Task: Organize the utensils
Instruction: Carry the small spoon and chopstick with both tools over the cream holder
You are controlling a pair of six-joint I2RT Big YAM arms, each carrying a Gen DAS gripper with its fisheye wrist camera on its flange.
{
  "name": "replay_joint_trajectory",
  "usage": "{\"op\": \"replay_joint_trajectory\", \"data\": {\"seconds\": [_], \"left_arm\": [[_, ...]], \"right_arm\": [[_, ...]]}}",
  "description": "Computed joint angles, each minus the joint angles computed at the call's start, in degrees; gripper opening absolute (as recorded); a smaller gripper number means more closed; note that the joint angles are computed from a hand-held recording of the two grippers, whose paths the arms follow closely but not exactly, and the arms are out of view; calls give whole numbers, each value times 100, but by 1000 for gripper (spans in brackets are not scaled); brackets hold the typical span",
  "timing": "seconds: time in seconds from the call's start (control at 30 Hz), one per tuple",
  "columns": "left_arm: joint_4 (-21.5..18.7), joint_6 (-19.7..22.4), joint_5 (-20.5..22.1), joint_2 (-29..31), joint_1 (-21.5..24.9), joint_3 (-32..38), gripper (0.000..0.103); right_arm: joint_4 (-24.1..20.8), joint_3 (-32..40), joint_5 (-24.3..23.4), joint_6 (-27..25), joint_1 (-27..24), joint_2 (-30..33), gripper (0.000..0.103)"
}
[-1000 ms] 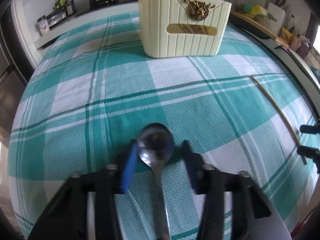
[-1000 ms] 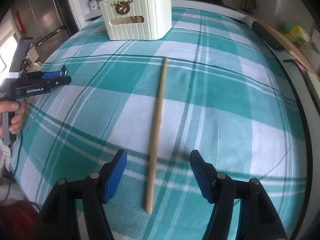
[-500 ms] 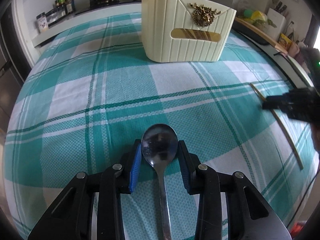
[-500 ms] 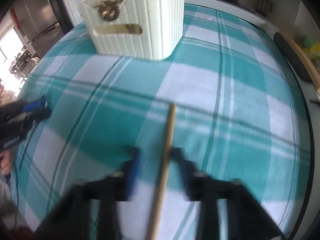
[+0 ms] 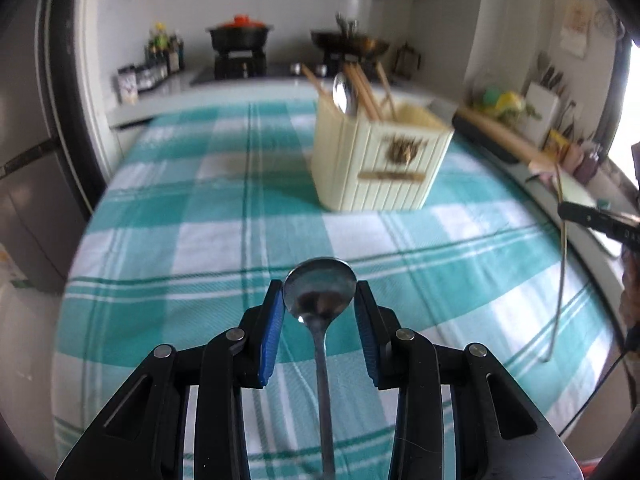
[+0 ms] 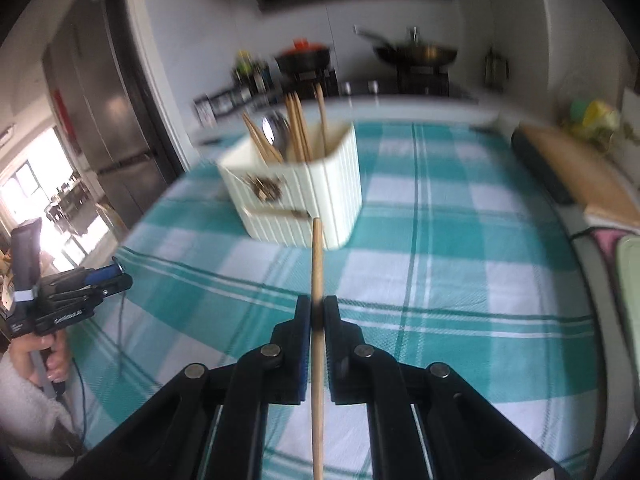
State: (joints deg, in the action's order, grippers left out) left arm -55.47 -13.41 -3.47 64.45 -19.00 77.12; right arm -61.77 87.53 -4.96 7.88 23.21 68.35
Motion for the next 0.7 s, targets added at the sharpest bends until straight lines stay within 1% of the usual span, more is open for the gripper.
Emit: {"op": "replay_joint_trajectory", "data": {"seconds": [0.1, 0.2, 0.27, 0.33, 0.43, 0.57, 0.7], "left_arm": [[74, -99, -43, -294, -1, -46, 35], [111, -178, -112, -463, -22, -74, 35], [103, -219, -149, -551, -46, -73, 35], [80, -224, -186, -598, -76, -52, 35], [24, -210, -207, -612, -88, 37, 35], [-60, -233, -82, -608, -64, 184, 35], [-128, -140, -110, -592, -111, 311, 35]], "right_arm": [[164, -80, 114, -21, 79, -300, 7], [421, -243, 324, -32, 247, -620, 7], [509, -289, 435, -79, 356, -745, 7], [538, -256, 543, -111, 455, -790, 7], [633, -192, 534, -100, 455, -777, 7], [694, -105, 524, -31, 452, -793, 7], [732, -5, 573, -147, 461, -734, 7]]}}
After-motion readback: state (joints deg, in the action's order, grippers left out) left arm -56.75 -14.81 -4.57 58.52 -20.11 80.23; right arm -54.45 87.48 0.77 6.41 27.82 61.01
